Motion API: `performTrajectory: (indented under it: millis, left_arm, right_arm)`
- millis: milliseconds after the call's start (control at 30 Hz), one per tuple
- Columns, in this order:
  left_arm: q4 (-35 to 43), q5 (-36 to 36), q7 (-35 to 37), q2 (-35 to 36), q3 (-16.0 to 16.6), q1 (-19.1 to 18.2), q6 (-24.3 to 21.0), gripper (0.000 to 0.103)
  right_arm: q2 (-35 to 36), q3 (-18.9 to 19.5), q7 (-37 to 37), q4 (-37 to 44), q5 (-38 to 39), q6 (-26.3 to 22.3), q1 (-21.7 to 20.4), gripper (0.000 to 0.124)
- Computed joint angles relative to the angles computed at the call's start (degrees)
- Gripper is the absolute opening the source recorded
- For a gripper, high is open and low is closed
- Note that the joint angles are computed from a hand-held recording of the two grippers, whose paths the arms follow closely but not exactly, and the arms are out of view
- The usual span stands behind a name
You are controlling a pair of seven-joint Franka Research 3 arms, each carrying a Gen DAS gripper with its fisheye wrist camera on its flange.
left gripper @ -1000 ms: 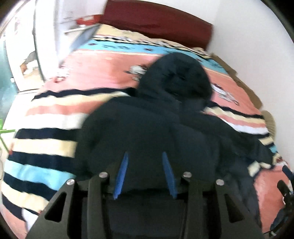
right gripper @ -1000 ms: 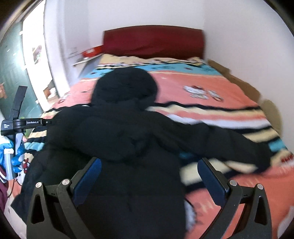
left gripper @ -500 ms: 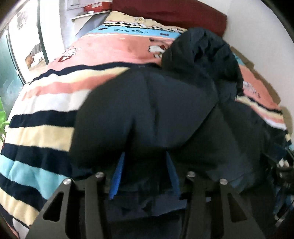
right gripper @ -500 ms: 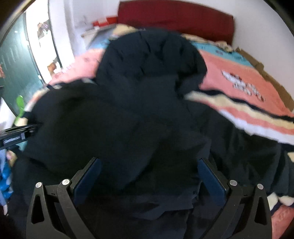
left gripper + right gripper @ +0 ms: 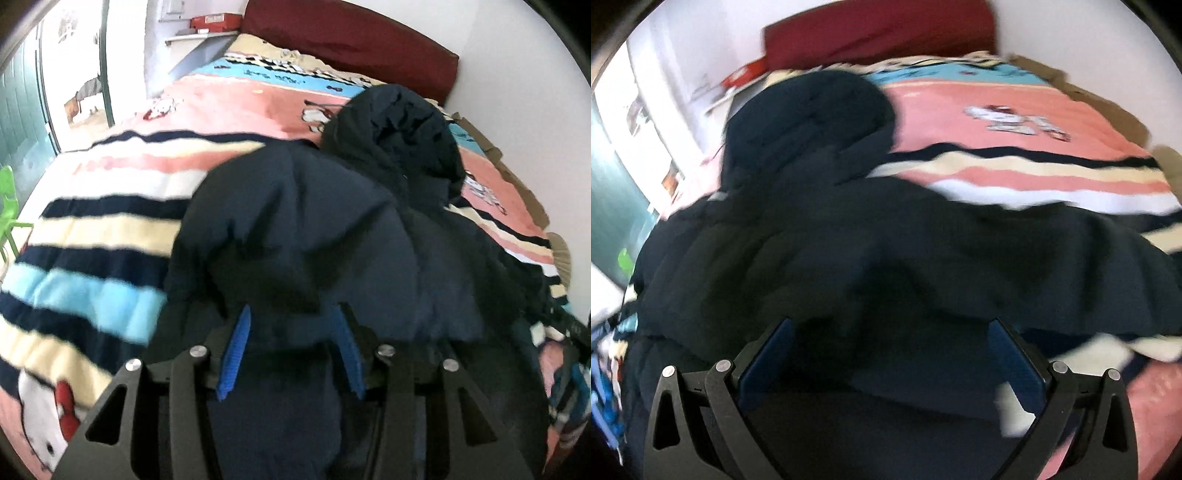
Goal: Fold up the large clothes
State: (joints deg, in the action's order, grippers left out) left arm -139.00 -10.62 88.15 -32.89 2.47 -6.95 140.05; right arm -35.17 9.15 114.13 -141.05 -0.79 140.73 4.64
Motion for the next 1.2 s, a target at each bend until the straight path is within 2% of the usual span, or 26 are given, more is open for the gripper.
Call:
performTrajectory:
  millis: [100,233,333,433,567,667,900,933,967,1033,1067,1133,1200]
  left_arm:
    - [-3.09,0.47,-1.34,-4.08,-0.9,0.16,-0.67,0.045]
    - [-6.38,0.99,-2.94,-7.52,-1.21,-0.7,-0.49,0.045]
    - [-7.92,1.34,-4.51,-8.42,-1.27,-1.15,-0.52,0.045]
    - [-8.94,2.03,-5.94,-8.99,-1.55,-1.31,0.04,0.045]
    - [-9.4,3.41,-7.33,-9.1,-1.89,-1.48,0.08,0.045]
    - [-9.38,4.17,-8.09,-8.68,-1.94,-1.57,0.11,0.045]
    - [-10.18,5.94,-9.64,-8.54,-2.66,-1.75,0.97,0.047]
    - [-10.28,5.99,-9.75,-8.53,-2.57,-1.86,1.08,0.047]
    - [-10.35,6.03,-9.78,-8.53,-2.44,-1.98,1.17,0.047]
    - [-10.54,5.95,-9.91,-8.55,-2.23,-2.18,1.36,0.048]
    - [-10.59,5.96,-9.93,-8.55,-2.15,-2.23,1.39,0.048]
    - [-10.77,5.88,-9.96,-8.67,-1.98,-2.34,1.55,0.048]
    - [-10.89,5.69,-9.98,-8.74,-1.77,-2.47,1.66,0.048]
  right_arm:
    - [-4.7,-2.67,-0.61,-2.63,-1.96,-1.4,-4.09,0.102]
    - [-8.83,-5.62,-1.84,-3.79,-6.65,-3.06,-13.14,0.102]
    - [-8.79,-8.58,-1.94,-3.35,-9.69,-3.25,-21.3,0.102]
    - [-6.59,-11.95,-2.23,-2.63,-10.58,-2.92,-27.14,0.102]
    - [-2.19,-16.52,-3.34,-1.63,-7.16,-1.88,-30.17,0.102]
    - [0.95,-19.97,-4.97,-1.3,-1.74,-1.64,-30.34,0.102]
    - [3.25,-16.99,-5.82,-2.22,-2.59,-0.79,-32.11,0.103]
    - [3.53,-17.0,-6.14,-2.32,-2.83,-0.3,-32.14,0.097]
    - [3.47,-17.13,-6.75,-2.44,-2.97,-0.08,-32.08,0.075]
    - [3.1,-19.65,-10.4,-2.74,0.7,0.58,-29.7,0.046]
    - [3.0,-19.27,-10.7,-2.6,0.94,0.41,-29.89,0.037]
    - [2.68,-18.41,-12.04,-2.3,0.44,0.45,-29.99,0.028]
    - [1.61,-17.85,-12.9,-2.26,0.41,0.4,-29.92,0.024]
